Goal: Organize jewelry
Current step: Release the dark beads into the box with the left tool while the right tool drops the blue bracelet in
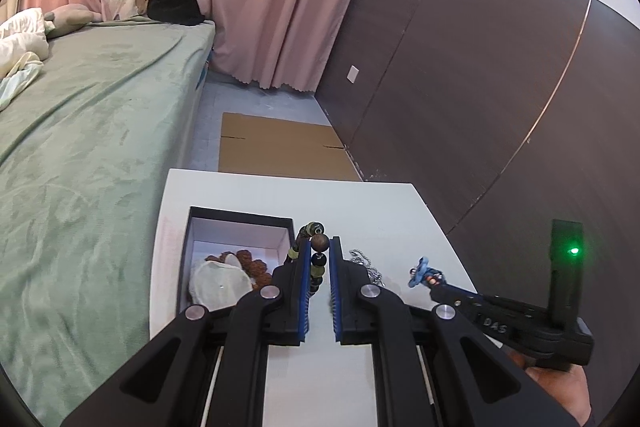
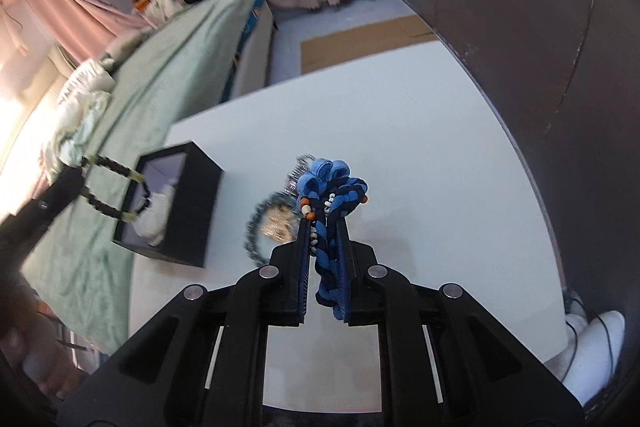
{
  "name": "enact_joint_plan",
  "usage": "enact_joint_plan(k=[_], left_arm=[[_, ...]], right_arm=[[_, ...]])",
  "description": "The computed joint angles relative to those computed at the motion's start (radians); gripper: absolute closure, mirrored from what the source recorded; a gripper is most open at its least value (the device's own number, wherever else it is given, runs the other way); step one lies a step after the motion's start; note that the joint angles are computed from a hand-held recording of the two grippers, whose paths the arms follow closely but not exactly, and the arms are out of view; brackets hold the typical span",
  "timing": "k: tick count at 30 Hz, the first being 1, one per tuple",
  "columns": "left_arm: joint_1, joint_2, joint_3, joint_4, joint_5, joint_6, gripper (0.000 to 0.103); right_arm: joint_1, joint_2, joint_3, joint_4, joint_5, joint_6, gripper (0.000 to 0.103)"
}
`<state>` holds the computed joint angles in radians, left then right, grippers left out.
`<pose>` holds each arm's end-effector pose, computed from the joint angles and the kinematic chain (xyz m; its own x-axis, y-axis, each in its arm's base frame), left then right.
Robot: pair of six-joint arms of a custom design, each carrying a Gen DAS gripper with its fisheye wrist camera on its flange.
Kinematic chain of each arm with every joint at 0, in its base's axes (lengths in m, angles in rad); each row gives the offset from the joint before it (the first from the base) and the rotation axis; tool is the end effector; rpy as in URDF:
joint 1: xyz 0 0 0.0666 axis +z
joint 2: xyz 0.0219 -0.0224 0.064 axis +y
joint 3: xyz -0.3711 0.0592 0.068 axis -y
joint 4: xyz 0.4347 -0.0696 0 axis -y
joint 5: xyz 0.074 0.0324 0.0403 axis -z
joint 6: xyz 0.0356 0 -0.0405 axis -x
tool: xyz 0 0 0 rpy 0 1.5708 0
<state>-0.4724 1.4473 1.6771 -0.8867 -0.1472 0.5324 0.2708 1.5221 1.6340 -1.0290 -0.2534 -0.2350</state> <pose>0.4949 -0.2475 0.5394 -0.6445 -0.2345 -0.7277 0.0227 0.9455 -0.3248 0.5465 0.1606 0.4669 -0.8384 0.0012 -0.5451 -0.2166 0.9169 0.3351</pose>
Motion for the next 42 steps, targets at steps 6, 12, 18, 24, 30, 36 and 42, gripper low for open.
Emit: enact_joint_plan(k=[6, 12, 18, 24, 30, 36, 42], left_arm=[[0.016, -0.006, -0.008, -0.001, -0.003, 0.002, 0.096], [0.06, 0.041, 0.025, -0.076, 0.081, 0.034, 0.095], [0.088, 0.051, 0.027, -0.11, 0.033, 0.098, 0.068], [0.109, 0.029, 0.008, -0.101, 0.037, 0.112, 0.056], [0.12, -0.007, -0.02, -0.078, 0.012, 0.105, 0.027], [0.136, -0.039, -0.047, -0.063, 0.017, 0.105, 0.019], [0.148, -0.066, -0.067, -0.051, 0.015, 0.108, 0.01]], right_arm=[[0.012, 0.0, 0.004, 0.013, -0.014, -0.013, 0.09], [0.025, 0.015, 0.019, 0.02, -0.03, -0.013, 0.09], [0.042, 0.04, 0.049, 0.031, -0.056, -0.023, 0.09], [0.063, 0.035, 0.049, 0.085, -0.119, -0.052, 0.09], [0.093, 0.033, 0.043, 0.149, -0.199, -0.083, 0.09], [0.129, 0.053, 0.059, 0.177, -0.253, -0.095, 0.09], [0.163, 0.094, 0.099, 0.188, -0.302, -0.092, 0.087]])
